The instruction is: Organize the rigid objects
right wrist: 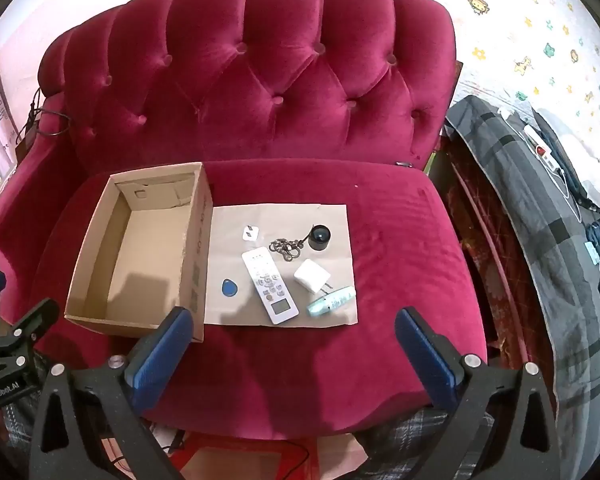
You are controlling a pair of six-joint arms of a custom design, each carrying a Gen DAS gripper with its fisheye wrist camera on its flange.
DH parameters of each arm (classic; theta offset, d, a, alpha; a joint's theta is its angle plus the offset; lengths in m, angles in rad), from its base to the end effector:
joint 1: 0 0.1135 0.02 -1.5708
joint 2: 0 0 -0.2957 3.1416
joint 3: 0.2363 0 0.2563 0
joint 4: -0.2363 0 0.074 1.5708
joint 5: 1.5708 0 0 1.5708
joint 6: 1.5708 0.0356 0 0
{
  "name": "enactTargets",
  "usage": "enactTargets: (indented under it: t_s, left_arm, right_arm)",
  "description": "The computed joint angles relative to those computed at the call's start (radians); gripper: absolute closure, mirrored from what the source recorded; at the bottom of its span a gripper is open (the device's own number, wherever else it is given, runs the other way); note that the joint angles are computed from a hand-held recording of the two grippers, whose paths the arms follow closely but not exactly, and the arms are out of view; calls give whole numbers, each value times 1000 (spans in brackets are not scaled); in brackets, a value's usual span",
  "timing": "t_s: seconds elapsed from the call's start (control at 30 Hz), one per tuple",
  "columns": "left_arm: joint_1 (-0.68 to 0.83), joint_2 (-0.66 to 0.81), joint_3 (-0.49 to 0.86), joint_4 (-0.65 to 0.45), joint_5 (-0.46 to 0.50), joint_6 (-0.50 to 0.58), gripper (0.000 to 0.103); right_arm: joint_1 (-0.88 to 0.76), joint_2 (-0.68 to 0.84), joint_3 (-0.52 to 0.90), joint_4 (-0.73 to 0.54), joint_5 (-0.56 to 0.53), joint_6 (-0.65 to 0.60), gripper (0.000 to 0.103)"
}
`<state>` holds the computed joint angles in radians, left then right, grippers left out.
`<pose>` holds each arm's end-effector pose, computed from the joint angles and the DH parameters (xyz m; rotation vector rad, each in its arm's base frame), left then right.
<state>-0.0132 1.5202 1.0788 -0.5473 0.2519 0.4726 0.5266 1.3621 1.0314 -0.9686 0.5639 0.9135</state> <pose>0.3155 -0.0130 0.2660 0.6980 2.4201 -0.1387 0.2186 0.1051 0.2783 0.5898 2.4853 -0.3259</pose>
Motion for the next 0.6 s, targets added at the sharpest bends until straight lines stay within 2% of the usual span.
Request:
enactTargets:
  t_s: [0.27,0.57,0.6]
  left_arm:
    - [2,7,11,-8,-1,-4,0]
    - [4,-24,19,-24,10,-1,0]
    - [4,-25,16,-22,10,0,0]
  right_arm:
    - [3,-25,-17,22,11,-9,0]
    - [62,49,52,-7,48,53,0]
    - [46,14,28,1,42,33,0]
